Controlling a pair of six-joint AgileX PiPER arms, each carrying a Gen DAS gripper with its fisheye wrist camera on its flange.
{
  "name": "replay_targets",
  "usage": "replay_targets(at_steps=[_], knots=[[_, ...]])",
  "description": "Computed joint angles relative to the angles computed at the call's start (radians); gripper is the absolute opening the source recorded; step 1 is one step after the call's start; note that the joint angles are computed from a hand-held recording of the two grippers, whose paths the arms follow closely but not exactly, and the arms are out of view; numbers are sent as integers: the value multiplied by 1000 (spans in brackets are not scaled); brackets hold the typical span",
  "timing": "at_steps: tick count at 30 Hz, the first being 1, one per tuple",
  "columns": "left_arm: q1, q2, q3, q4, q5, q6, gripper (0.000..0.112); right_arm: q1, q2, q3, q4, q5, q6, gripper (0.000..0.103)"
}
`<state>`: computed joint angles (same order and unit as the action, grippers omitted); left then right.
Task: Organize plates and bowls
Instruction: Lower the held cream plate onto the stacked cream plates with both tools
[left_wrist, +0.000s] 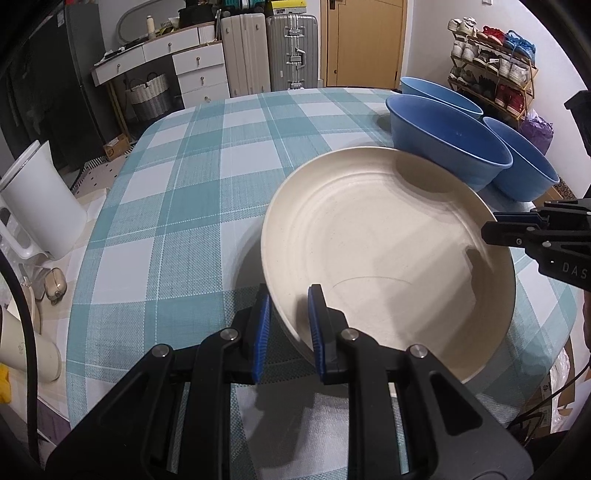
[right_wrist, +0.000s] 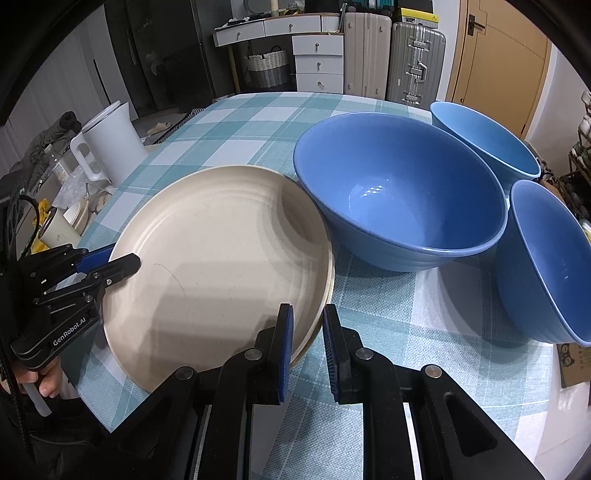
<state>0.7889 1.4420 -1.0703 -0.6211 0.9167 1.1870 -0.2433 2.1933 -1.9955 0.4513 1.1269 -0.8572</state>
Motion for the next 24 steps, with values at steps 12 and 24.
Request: replay_targets(at_steps=[12,24], knots=[[-18,-20,33,23,-50,6,17,1,-18,40,-5,-38,-19,17],[-29,-16,45,37,-74,-2,17,-1,-33,62,13,-50,-46,17]])
